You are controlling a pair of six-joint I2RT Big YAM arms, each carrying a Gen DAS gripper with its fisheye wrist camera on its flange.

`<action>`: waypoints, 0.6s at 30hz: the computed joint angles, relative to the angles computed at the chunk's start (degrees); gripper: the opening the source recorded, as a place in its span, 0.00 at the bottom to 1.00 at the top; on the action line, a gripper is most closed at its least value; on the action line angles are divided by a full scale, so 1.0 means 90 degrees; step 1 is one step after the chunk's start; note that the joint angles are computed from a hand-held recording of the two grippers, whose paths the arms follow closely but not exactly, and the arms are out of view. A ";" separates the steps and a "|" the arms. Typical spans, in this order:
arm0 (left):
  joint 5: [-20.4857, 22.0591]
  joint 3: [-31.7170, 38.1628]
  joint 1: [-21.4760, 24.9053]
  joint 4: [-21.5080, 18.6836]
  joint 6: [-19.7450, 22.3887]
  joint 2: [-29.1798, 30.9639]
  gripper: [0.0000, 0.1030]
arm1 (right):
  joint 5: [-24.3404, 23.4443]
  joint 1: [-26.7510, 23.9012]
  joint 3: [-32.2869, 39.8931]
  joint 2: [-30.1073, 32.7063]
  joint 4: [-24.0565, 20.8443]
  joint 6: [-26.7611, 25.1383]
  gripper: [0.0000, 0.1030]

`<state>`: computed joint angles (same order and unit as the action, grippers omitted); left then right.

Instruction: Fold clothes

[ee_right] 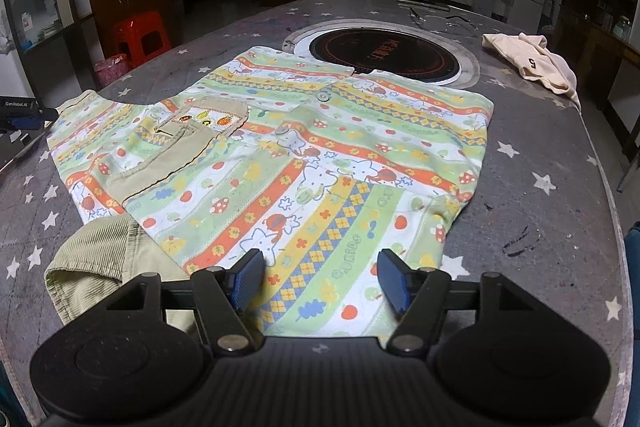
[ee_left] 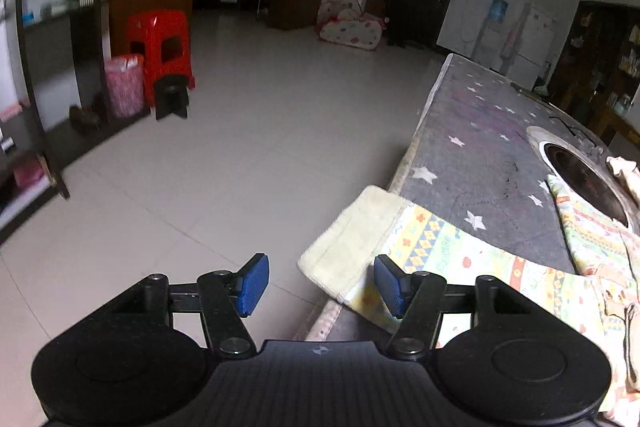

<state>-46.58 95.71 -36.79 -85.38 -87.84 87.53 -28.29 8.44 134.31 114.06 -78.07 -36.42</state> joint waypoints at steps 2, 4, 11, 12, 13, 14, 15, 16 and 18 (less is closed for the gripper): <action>0.0022 -0.0113 -0.0037 0.0091 -0.0117 -0.0079 0.58 | 0.0000 -0.0002 0.0003 0.0002 0.0001 0.0001 0.63; 0.0013 -0.0181 -0.0050 0.0254 -0.0067 -0.0133 0.49 | 0.0003 -0.0003 -0.0010 -0.0002 0.0017 0.0013 0.63; -0.0337 0.0003 -0.0130 0.0206 0.0005 -0.0038 0.13 | 0.0019 -0.0001 -0.0081 -0.0050 0.0097 0.0044 0.64; -0.0428 0.0065 -0.0156 0.0148 -0.0054 -0.0016 0.12 | 0.0017 -0.0003 -0.0090 -0.0058 0.0105 0.0045 0.64; -0.0536 0.0137 -0.0192 0.0116 -0.0083 0.0000 0.10 | 0.0016 -0.0006 -0.0102 -0.0067 0.0117 0.0046 0.64; -0.0645 0.0212 -0.0229 0.0111 -0.0079 0.0019 0.10 | 0.0016 -0.0008 -0.0115 -0.0078 0.0133 0.0050 0.64; -0.0766 0.0317 -0.0276 0.0120 -0.0039 0.0049 0.09 | 0.0016 -0.0011 -0.0127 -0.0088 0.0148 0.0053 0.64; -0.0880 0.0444 -0.0329 0.0170 0.0056 0.0087 0.09 | 0.0019 -0.0013 -0.0147 -0.0102 0.0173 0.0063 0.64; -0.1068 0.0671 -0.0427 0.0493 0.0461 0.0139 0.08 | 0.0007 -0.0016 -0.0148 -0.0109 0.0192 0.0068 0.64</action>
<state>-56.19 101.75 -40.63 -80.95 -83.69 88.78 -28.23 8.30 132.97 113.08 -76.34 -35.81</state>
